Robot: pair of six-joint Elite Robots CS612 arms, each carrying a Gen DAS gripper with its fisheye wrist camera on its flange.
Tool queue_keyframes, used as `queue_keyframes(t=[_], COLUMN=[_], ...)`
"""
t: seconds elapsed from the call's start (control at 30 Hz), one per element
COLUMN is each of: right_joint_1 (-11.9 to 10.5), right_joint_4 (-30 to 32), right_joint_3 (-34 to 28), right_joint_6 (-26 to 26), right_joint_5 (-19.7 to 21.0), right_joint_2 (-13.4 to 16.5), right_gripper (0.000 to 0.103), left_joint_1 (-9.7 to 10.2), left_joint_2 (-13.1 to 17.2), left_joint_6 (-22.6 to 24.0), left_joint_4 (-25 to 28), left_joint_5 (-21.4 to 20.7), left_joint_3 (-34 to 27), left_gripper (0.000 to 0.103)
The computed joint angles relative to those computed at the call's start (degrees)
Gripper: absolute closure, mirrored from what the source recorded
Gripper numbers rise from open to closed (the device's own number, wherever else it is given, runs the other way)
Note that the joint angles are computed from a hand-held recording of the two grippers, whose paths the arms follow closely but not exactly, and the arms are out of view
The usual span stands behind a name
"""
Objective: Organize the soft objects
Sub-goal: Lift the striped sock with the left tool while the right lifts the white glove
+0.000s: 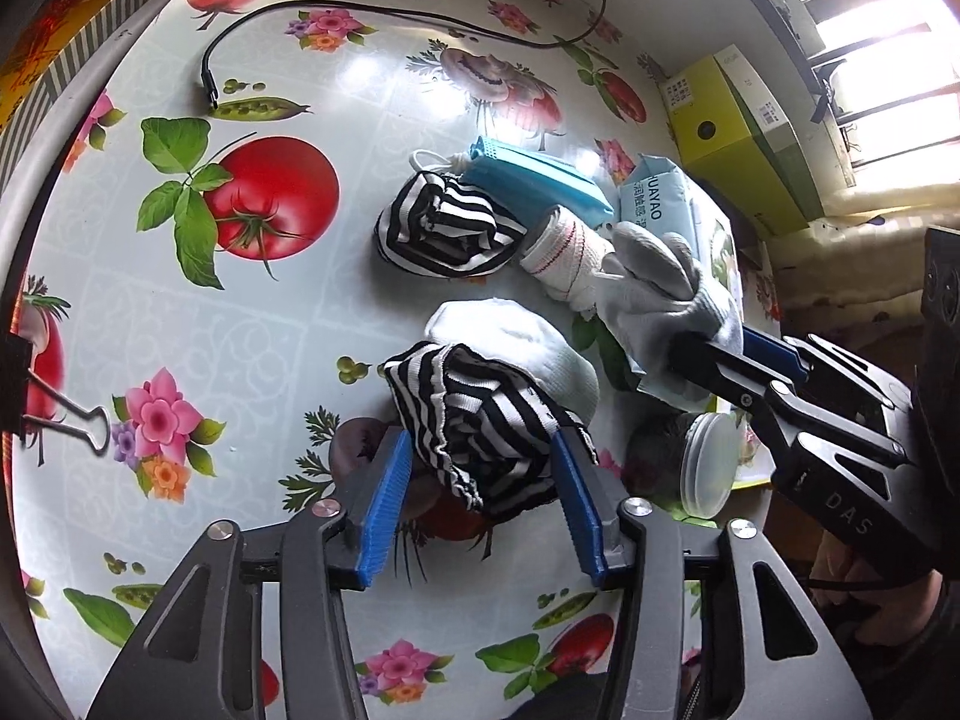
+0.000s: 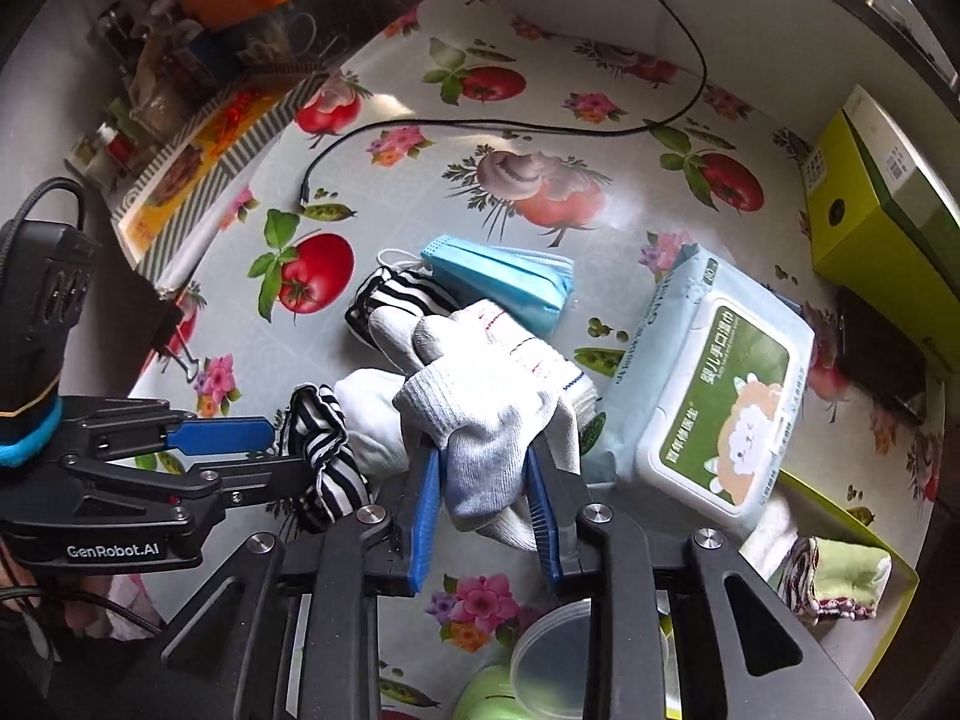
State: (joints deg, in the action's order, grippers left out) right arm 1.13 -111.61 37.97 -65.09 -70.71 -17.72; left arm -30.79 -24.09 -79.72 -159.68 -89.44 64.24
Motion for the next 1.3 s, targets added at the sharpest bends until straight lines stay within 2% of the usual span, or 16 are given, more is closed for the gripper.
queue_keyframes(t=[0.17,0.23,0.33,0.37,0.4,0.47,0.53,0.9,1.07,1.3], right_joint_1=[-0.7,-0.9,-1.3,-1.4,-1.5,-1.7,-1.8,-2.9,-3.5,-4.5], right_joint_4=[-0.1,0.0,-0.3,-0.4,-0.4,-0.5,-0.6,-0.2,-0.8,-2.1], right_joint_3=[1.5,1.8,2.3,2.4,2.6,2.8,3.1,4.2,5.0,5.6], right_joint_6=[1.0,1.3,1.5,1.7,1.8,2.2,2.5,3.6,4.8,7.1], right_joint_5=[1.2,1.4,1.9,2.2,2.4,2.8,3.3,5.5,6.3,7.3], right_joint_2=[-1.2,-1.4,-1.9,-2.0,-2.1,-2.3,-2.5,-3.6,-4.2,-4.6], right_gripper=[0.077,0.077,0.077,0.077,0.077,0.077,0.077,0.077,0.077,0.077], left_joint_1=[0.29,0.44,0.57,0.47,0.39,0.31,0.15,-1.03,-1.18,-1.26], left_joint_2=[1.5,2.2,2.9,2.8,2.7,2.7,2.0,-2.5,-2.8,-1.4], left_joint_6=[-0.1,0.0,-0.6,-0.3,0.2,0.7,0.6,1.1,3.3,7.3], left_joint_4=[1.8,5.1,4.8,5.3,5.7,5.9,5.3,4.5,5.3,6.7], left_joint_5=[-1.4,-2.1,-2.7,-2.1,-1.6,-1.6,-0.8,5.4,6.5,5.9], left_joint_3=[-2.7,-4.4,-5.1,-5.1,-5.1,-5.0,-3.9,1.4,0.5,-3.5], left_gripper=[0.047,0.047,0.048,0.052,0.067,0.085,0.091,0.094,0.094,0.094])
